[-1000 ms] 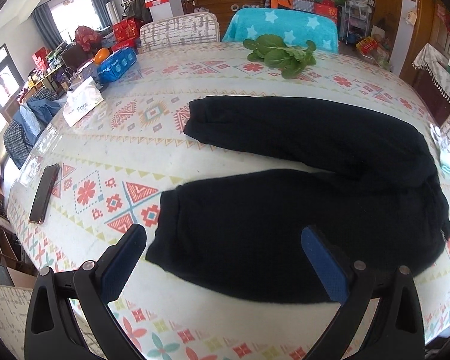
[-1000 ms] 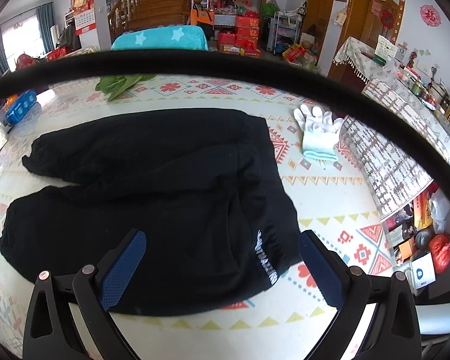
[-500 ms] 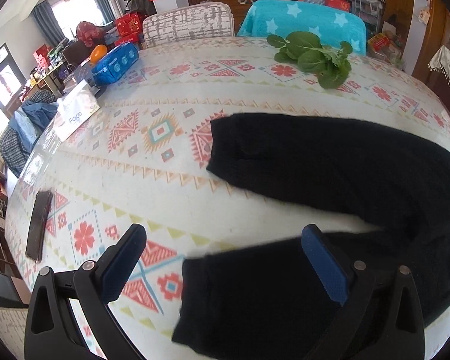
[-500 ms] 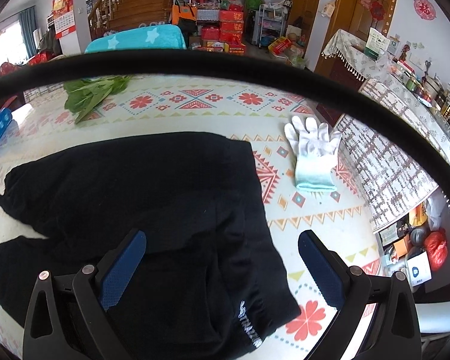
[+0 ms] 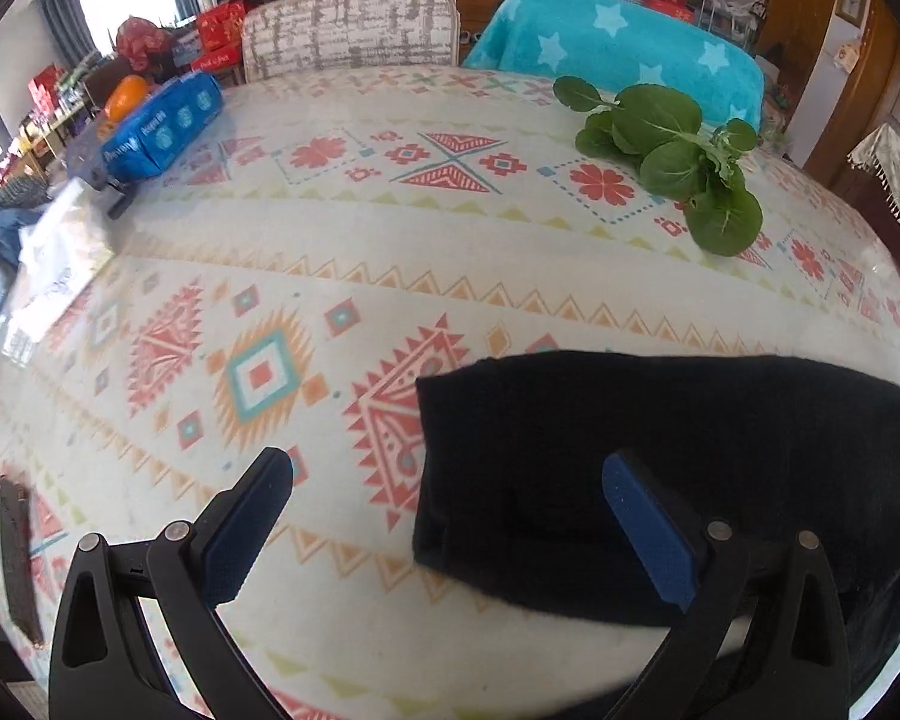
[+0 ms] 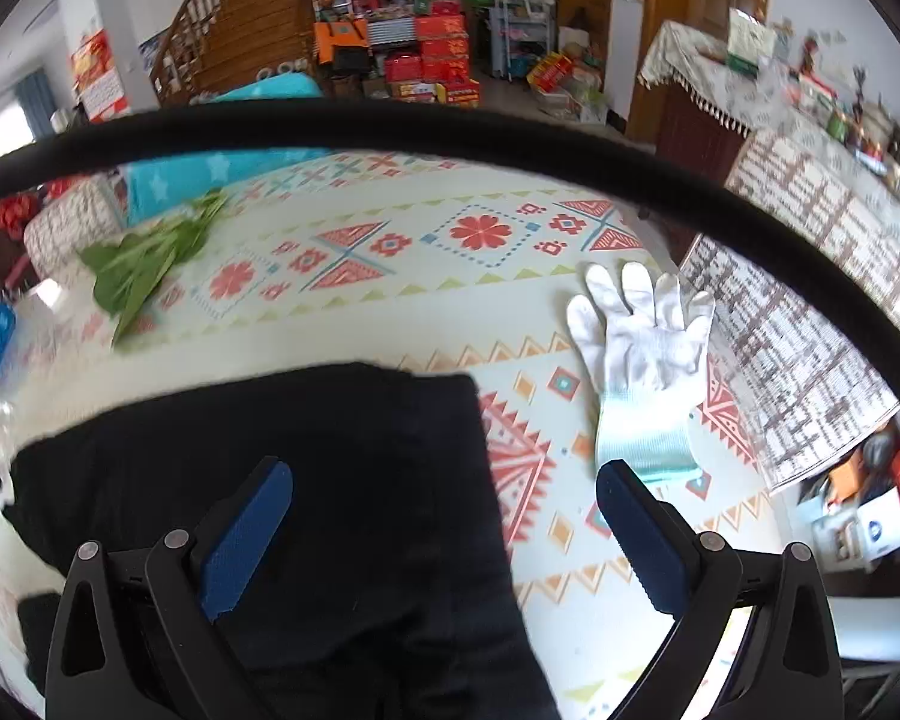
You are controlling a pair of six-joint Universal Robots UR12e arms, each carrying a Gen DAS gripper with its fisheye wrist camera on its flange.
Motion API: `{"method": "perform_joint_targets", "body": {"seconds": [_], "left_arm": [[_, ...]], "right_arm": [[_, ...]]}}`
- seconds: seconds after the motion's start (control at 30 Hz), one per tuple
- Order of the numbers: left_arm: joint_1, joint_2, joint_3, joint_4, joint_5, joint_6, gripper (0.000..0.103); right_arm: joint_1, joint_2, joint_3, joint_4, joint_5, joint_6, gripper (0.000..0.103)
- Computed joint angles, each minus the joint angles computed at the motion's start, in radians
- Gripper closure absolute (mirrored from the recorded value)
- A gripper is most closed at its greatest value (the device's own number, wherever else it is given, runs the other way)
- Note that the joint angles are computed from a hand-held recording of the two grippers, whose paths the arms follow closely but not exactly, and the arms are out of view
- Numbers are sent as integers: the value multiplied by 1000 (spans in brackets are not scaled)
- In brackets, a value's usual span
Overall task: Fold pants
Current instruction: 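Lower both tools onto the sweatpants waistband and close both grippers on it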
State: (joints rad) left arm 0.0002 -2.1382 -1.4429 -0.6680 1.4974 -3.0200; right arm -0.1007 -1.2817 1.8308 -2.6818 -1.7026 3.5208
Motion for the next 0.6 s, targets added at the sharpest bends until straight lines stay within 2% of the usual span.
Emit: {"method": "perform_joint_targets", "body": {"seconds": [0.1,0.3,0.47,0.6], "left_arm": [[12,-27,37,-39,-60,-22,0],[12,-58,73,-54,-91,-5,1],[6,-77,98,-86,-104,36,11],[1,-91,111,-110,-103,56,15]], "right_arm": [[-32,22,-25,22,38,35,0],[-56,83,-86,85,101,40,0],[-47,125,-133,111,113,8,0],[-24,153,-171,148,106,-69,1]]}}
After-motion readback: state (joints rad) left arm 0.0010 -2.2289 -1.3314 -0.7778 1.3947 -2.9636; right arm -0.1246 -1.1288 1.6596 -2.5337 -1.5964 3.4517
